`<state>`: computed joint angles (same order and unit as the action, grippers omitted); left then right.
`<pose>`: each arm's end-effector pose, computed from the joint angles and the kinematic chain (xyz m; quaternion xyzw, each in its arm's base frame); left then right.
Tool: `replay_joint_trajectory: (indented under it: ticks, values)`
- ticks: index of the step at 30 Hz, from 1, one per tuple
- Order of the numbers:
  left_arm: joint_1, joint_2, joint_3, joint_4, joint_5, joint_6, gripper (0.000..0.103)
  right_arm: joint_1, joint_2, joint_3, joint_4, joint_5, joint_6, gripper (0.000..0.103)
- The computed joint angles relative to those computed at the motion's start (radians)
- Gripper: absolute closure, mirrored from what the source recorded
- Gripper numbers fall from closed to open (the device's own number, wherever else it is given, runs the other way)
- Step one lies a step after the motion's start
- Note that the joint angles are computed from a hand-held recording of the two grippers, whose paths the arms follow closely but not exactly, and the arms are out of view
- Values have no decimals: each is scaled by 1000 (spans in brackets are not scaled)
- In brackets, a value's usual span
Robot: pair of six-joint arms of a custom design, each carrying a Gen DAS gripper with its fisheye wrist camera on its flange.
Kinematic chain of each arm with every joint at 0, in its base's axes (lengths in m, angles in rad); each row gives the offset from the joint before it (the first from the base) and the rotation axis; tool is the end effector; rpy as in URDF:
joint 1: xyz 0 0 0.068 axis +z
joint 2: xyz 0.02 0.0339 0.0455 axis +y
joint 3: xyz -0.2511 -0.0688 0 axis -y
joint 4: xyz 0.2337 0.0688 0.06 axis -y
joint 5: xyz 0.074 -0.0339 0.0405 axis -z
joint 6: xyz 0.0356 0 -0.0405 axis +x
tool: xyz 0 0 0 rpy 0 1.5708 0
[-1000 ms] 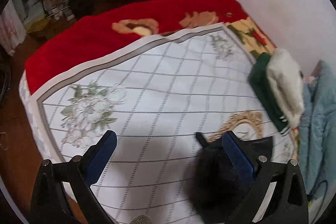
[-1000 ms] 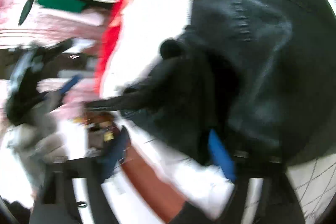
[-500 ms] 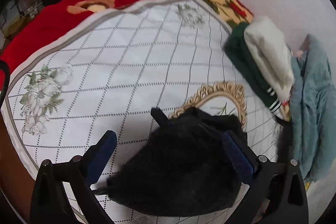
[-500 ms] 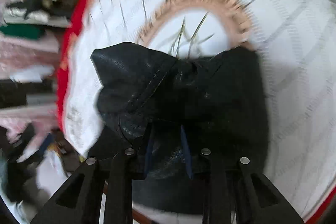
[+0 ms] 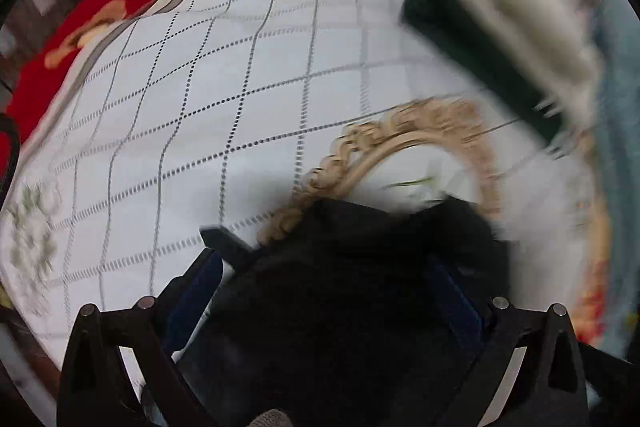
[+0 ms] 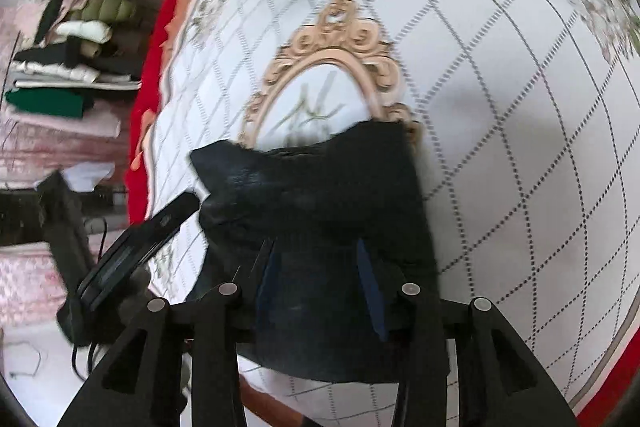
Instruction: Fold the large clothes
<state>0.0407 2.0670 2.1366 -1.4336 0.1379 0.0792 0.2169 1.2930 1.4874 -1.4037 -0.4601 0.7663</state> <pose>0.3908 0.0110 0.3035 0.0262 0.9920 -0.0622 0.1069 0.1981 0.0598 0.3599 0.2204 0.9330 0.2804 0.0484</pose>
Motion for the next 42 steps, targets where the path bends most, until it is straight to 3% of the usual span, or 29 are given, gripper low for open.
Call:
replay_joint_trajectory:
  ticks: [3,6,9,13,16,18,23,26,29,35,37,40,42]
  values:
    - [-1,98,16,16,-50,-17,0,24,11,-85,91,12,40,62]
    - [38,174,75,-11,-7,-24,0,70,103,-73,127,102,11,62]
    - [34,182,71,2,-17,-18,0,38,171,-100,154,51,28,61]
    - [51,180,110,-41,10,-24,0,-19,232,-18,66,-21,-84,61]
    - [108,105,118,-85,81,-29,0,-135,82,-84,55,-139,-144,52]
    - [159,-15,20,-75,132,-26,0,-205,-30,-157,42,-161,-153,24]
    - [274,-318,-309,-65,171,-33,0,-373,-258,-537,94,-369,-217,23]
    - [320,-442,-472,-56,187,-68,0,-324,-376,-794,375,-523,-62,22]
    - [359,-498,-582,-37,196,-94,0,-268,-368,-839,529,-531,11,20]
    - [420,-480,-720,100,203,-125,0,-244,-290,-810,561,-567,-31,26]
    - [436,-428,-725,136,223,-116,0,-291,-307,-832,588,-676,-25,31]
    - [435,-393,-704,164,225,-96,0,-304,-387,-933,875,-862,212,31]
    - [432,-379,-689,171,221,-88,1,-267,-437,-1074,1375,-928,615,30]
